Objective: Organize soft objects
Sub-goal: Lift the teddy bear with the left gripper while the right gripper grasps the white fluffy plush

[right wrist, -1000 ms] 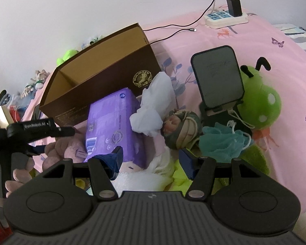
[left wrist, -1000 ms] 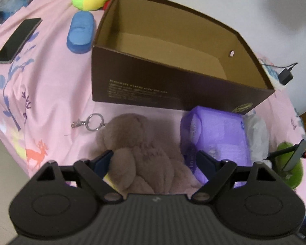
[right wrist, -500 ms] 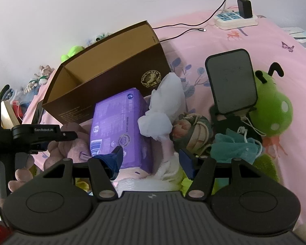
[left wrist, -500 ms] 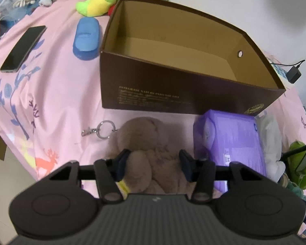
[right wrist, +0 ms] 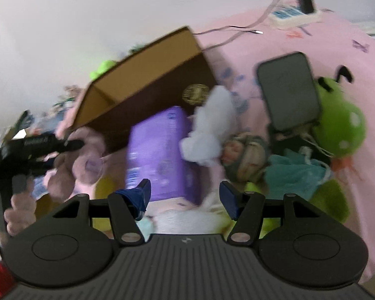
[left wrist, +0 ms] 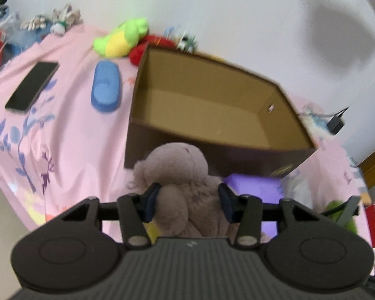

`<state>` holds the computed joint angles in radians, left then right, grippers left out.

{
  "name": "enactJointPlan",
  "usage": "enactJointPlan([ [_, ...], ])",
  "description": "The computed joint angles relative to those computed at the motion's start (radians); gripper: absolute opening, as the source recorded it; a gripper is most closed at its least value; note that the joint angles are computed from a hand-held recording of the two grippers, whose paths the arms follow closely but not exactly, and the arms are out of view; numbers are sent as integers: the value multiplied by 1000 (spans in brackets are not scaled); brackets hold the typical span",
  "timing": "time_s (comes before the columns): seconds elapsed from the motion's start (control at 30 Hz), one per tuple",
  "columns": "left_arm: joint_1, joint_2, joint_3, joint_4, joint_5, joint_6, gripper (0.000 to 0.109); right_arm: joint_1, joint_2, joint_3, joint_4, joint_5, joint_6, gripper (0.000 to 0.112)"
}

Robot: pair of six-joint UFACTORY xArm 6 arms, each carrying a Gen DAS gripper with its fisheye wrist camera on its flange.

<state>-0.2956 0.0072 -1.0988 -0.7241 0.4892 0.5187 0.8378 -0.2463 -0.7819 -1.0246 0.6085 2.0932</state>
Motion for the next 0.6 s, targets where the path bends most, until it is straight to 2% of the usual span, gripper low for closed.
enactJointPlan([
  [0.1, 0, -36, 5, -56, 2, 49, 49, 7, 12, -8, 28, -20, -100, 45],
  [0.3, -8, -107, 22, -136, -9, 150, 49, 7, 8, 24, 121, -140, -299, 45],
  [0.37, -9, -121, 19, -159, -4, 166, 49, 24, 32, 0, 195, -111, -411, 45],
  [0.47, -11, -139, 16, -180, 6, 182, 49, 30, 42, -1, 217, -101, -430, 45],
  [0.57, -20, -151, 20, -185, 7, 189, 49, 42, 75, -37, 262, -12, -439, 45],
  [0.6, -22, -154, 22, -185, 7, 190, 49, 38, 76, -36, 256, -19, -424, 45],
])
